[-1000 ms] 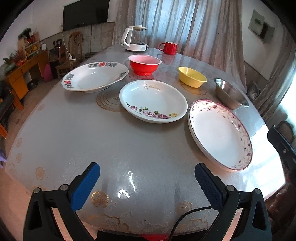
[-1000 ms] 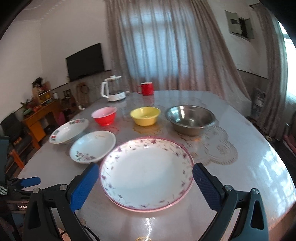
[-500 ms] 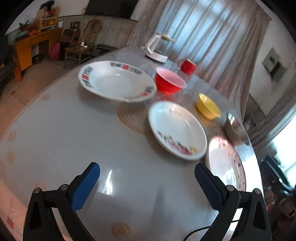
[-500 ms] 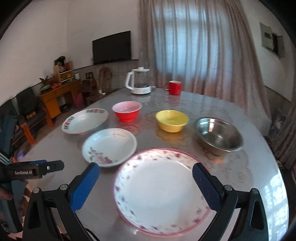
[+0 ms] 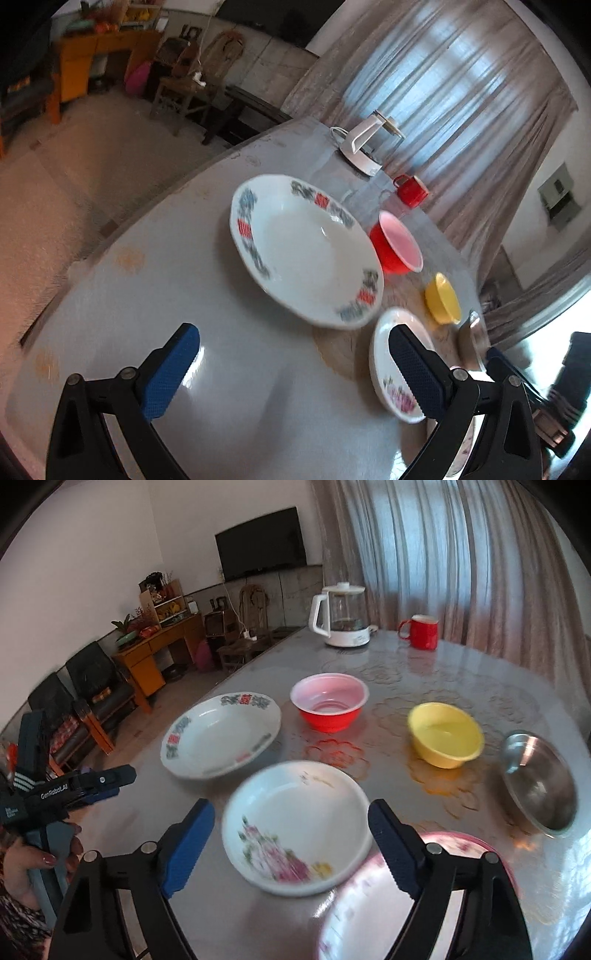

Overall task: Organize plates and bowls
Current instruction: 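Move both grippers to the rim of the red-character white plate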

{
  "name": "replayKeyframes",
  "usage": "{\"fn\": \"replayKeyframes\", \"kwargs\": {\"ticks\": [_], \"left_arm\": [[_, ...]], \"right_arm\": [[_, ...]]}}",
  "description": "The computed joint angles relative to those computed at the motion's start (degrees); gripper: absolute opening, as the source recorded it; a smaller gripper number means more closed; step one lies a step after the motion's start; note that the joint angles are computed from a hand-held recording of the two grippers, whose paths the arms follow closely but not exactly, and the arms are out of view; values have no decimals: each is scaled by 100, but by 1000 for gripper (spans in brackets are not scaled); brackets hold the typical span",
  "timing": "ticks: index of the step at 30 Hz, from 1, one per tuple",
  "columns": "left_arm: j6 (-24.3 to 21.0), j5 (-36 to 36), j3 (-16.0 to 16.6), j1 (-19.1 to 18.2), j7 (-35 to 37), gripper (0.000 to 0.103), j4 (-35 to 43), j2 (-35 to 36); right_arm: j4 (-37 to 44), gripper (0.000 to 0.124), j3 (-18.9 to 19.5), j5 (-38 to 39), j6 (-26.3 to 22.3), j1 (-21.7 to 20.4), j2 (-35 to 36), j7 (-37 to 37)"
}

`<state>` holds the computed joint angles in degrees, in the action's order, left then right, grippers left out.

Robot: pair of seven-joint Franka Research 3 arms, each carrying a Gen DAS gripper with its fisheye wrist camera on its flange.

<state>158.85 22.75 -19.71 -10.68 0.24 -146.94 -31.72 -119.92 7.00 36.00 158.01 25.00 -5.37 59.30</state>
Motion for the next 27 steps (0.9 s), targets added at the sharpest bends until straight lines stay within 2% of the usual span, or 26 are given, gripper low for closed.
{"fn": "replayKeyframes", "kwargs": {"ticks": [2,5,7,8,12,14,17,20,24,27], "left_arm": [[538,-9,338,6,261,103,-181,46],[623,-95,545,115,636,103,-161,187],[585,-304,781,34,999,103,-108,340],[752,-454,977,-63,1258,103,-114,468],[984,-990,1236,-144,1757,102,-88,750],[1353,-1267,1355,-197,1951,102,-110,902],[1504,-1424,1338,-152,2208,102,18,1121],[1580,-1596,1395,-186,2475,98,104,1291],[1629,-2231,1834,-652,3132,92,144,1452],[1474,-2271,1706,-518,3416,82,258,1514]], "right_arm": [[473,84,44,-219,-215,-12,373,284],[1286,74,90,-531,-647,-35,1010,787],[1887,72,109,-714,-1019,-46,1485,1175],[2188,70,126,-751,-1220,-59,1720,1303],[3089,63,98,-1138,-1693,-1,2461,1944],[3480,59,79,-1365,-1900,49,2764,2185],[3920,59,63,-1624,-2058,124,3101,2414],[4324,59,76,-1754,-2200,171,3411,2559],[4698,50,87,-1833,-2414,210,3690,2704],[5056,39,86,-1864,-2613,235,3943,2835]]}}
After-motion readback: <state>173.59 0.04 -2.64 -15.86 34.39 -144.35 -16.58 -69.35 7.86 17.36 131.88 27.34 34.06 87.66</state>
